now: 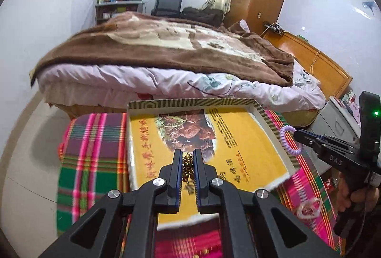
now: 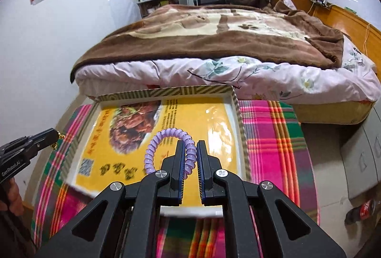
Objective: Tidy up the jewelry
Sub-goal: 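Carry the gold chain with the left gripper while the right carries the lavender coil to the yellow tray, then open both grippers to drop the gold chain and lavender coil in the tray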
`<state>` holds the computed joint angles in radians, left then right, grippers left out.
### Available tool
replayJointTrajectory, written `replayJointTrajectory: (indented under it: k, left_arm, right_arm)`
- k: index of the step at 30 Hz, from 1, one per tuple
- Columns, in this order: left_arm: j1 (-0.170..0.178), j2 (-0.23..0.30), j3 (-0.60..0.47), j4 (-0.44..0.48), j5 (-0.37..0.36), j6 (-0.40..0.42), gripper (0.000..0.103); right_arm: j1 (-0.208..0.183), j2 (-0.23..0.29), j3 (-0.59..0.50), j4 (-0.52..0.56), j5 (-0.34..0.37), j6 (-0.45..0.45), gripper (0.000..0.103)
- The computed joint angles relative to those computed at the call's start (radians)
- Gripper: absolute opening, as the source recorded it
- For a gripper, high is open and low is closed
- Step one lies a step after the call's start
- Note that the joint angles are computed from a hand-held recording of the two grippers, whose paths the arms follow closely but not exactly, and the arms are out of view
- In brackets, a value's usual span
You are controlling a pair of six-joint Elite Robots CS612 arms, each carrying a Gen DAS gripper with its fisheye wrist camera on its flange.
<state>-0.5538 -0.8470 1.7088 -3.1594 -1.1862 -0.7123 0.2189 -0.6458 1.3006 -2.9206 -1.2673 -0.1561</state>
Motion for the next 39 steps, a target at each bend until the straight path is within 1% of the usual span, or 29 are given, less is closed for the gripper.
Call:
replayJointTrajectory:
  k: [4, 8, 11, 15, 21, 34, 35, 36, 38, 39]
  left_arm:
    - [0.027, 0.036, -0.050, 0.045, -0.021, -0.010, 0.009]
    - [0.049, 0.072, -0.105, 0.093, -0.051, 0.000, 0.008]
    - [0.060, 0.092, -0.134, 0.123, -0.067, 0.003, 0.009]
    - [0.070, 0.119, -0.172, 0.171, -0.089, 0.016, 0.009]
    - [0.073, 0.138, -0.195, 0.211, -0.089, 0.015, 0.009]
    - [0.078, 0.146, -0.209, 0.264, -0.090, -0.007, 0.009]
    - [0.078, 0.146, -0.210, 0.270, -0.089, -0.006, 0.010]
    - [0.078, 0.147, -0.211, 0.272, -0.089, -0.006, 0.012]
    - [0.079, 0.146, -0.210, 0.270, -0.091, -0.008, 0.023]
    - [0.078, 0.145, -0.208, 0.264, -0.091, -0.009, 0.032]
  right_arm:
    - [0.012, 0.054, -0.097, 0.089, -0.021, 0.000, 0.010]
    - [0.019, 0.099, -0.186, 0.187, -0.027, 0.010, 0.010]
    - [0.023, 0.131, -0.247, 0.256, -0.033, 0.028, 0.010]
    - [0.032, 0.161, -0.301, 0.302, -0.067, 0.021, 0.010]
    - [0.042, 0.179, -0.329, 0.319, -0.093, 0.002, 0.010]
    - [0.048, 0.199, -0.365, 0.358, -0.115, 0.005, 0.010]
    - [0.048, 0.201, -0.368, 0.363, -0.114, 0.005, 0.011]
    - [0.048, 0.203, -0.371, 0.368, -0.112, 0.004, 0.015]
    - [0.047, 0.203, -0.373, 0.366, -0.110, 0.004, 0.019]
    - [0.047, 0.202, -0.369, 0.355, -0.110, 0.006, 0.022]
